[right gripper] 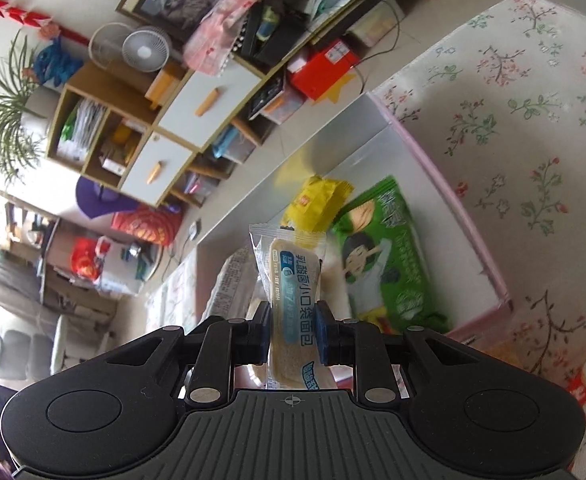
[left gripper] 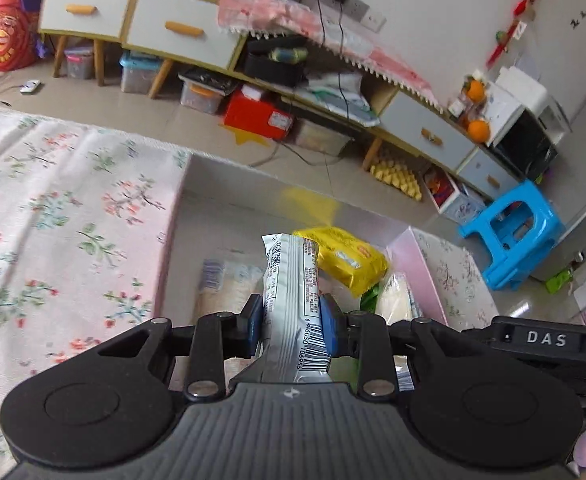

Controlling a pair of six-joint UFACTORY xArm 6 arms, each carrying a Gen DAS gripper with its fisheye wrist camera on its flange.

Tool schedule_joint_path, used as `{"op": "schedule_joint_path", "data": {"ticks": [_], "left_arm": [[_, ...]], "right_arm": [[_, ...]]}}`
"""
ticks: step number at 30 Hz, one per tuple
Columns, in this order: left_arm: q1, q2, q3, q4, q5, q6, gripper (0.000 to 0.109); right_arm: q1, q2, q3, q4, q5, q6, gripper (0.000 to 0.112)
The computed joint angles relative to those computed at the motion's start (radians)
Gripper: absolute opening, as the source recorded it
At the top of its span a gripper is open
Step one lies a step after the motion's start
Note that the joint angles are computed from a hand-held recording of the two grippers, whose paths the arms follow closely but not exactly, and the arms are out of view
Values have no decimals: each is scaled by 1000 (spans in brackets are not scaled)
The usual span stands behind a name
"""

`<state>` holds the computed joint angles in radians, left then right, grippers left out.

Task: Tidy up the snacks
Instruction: 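Lower both items into the pink box and open both grippers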

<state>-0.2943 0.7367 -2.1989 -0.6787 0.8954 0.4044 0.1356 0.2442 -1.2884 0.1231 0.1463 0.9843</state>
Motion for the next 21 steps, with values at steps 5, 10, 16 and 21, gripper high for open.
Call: {"op": "schedule_joint_path", "data": {"ticks": [5, 10, 16, 21], "left_arm": [[-5, 25, -27, 62, 17, -26, 27], [-12, 47, -49, 131, -15, -69, 27], [-33, 37, -34, 214, -55, -71, 29], [-28, 7, 2, 173, -67, -28, 50]], "right_arm": [[0, 1, 16, 28, -37, -27, 22], [-9, 13, 5, -103, -44, 72, 22], [-6, 19, 1, -80, -50, 44, 26], [-4, 10, 7, -47, -44, 15, 42]]}}
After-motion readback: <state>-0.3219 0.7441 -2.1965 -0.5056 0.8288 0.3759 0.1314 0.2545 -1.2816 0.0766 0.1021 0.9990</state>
